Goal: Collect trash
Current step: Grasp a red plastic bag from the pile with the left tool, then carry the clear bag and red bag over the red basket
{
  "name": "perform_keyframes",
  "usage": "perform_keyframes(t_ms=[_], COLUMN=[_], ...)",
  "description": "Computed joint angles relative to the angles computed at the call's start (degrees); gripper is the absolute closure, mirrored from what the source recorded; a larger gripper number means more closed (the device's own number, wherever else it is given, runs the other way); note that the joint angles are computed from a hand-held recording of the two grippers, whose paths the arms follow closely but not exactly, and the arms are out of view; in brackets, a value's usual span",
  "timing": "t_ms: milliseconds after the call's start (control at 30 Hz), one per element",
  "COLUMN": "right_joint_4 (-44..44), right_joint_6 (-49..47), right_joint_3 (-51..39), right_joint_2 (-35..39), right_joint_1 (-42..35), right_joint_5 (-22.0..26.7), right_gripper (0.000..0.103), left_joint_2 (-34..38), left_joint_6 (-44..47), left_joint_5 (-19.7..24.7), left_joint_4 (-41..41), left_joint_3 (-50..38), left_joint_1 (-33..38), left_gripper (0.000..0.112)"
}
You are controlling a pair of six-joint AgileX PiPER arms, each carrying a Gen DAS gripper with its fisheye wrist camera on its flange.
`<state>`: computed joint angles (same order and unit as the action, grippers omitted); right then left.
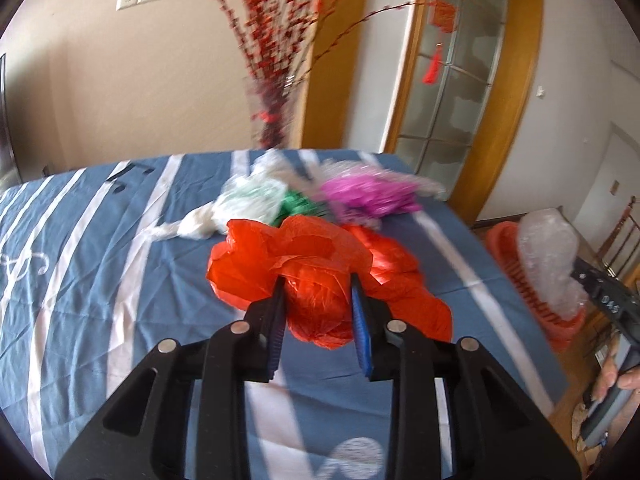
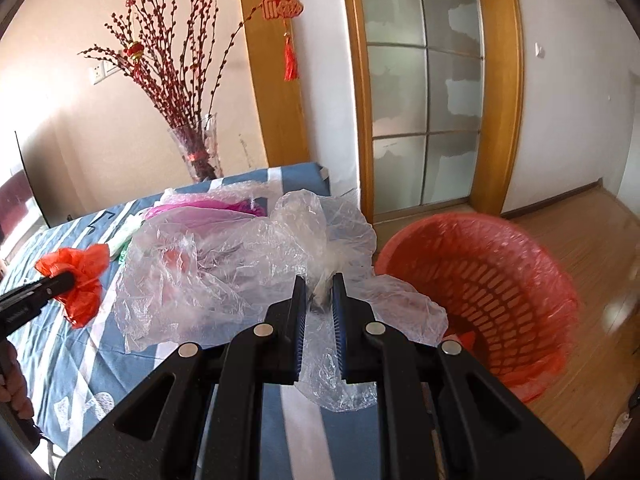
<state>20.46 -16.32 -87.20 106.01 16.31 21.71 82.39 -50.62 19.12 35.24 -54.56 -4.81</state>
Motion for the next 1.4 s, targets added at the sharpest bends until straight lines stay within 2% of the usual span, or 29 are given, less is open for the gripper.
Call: perform_keyframes(t_ms=[333,700,1233,1400], right_joint_4=[-3.4,-7.8,-12.6,-13.0], right_joint_6=[3.1,7.9,14.6,16.1], right_joint_3=[3.8,4.9,3.5,1.5], right_joint_2=[-2.8,-3.0,-0.9,0.8], right_joint_1=[-2.3,-5.1,-11.2,-12.8], right_joint_5=[-4.0,-5.6,-5.7,-5.1], right_gripper=[0.089,0.089,0.089,0.09], left_joint_2=[3.1,9.6,21.5,25.4], left_joint_6=[-2.3,-0.9,9.8,15.6], left_joint_5=[0.0,0.7,2.1,2.5], left_joint_4=[1.9,0.5,-9.9,-15.6], left_joint_3=[-4.7,-11.9,-26.6,-31.4], left_joint_1=[-8.0,-14.0,-19.2,-19.8], left_gripper=[0.082,0.082,0.082,0.082])
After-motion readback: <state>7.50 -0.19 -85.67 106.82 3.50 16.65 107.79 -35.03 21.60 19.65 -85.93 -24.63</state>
